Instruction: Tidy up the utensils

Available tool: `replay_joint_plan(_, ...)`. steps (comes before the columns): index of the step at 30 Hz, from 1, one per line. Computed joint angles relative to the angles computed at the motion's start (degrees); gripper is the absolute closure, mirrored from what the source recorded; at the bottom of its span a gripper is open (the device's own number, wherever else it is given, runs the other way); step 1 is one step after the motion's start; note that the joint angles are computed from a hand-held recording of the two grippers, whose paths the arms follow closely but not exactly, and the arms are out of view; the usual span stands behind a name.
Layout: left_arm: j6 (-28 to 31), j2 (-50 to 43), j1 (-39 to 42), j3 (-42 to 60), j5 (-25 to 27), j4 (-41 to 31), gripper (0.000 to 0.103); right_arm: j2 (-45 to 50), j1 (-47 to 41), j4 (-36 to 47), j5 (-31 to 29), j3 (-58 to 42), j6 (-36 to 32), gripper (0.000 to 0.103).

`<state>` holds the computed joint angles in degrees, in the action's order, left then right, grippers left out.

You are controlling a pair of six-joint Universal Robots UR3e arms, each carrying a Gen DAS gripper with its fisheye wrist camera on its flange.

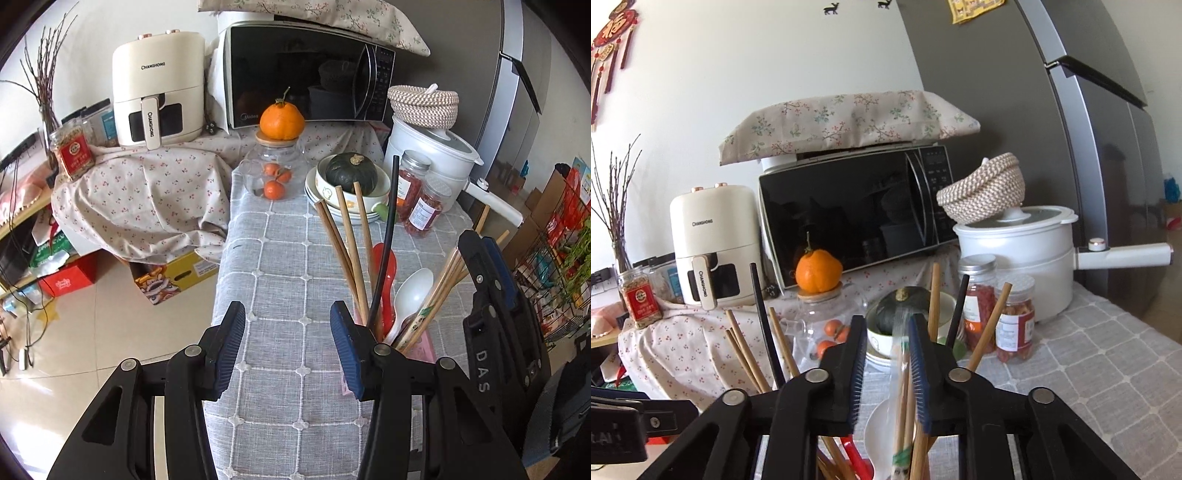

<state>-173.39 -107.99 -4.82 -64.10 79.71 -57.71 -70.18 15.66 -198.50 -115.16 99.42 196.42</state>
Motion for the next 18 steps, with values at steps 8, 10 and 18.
replay_joint_plan(8,0.0,1.9,-1.7,-3.1,-1.4,-0.7,0.036,-18.6,-8.7,21.2,8.1,7.3,2.9,0.05)
replay_joint_plan(10,-0.4,3.0,-2.8,-4.9,-0.7,0.2,0.031,-23.9,-12.2,28.1,11.4,8.9,2.9,0.043)
replay_joint_plan(18,-2.7,9.3,-9.1,-13.8,5.0,6.3,0.017,-42.0,-26.2,54.4,24.7,10.7,-5.1,0.023)
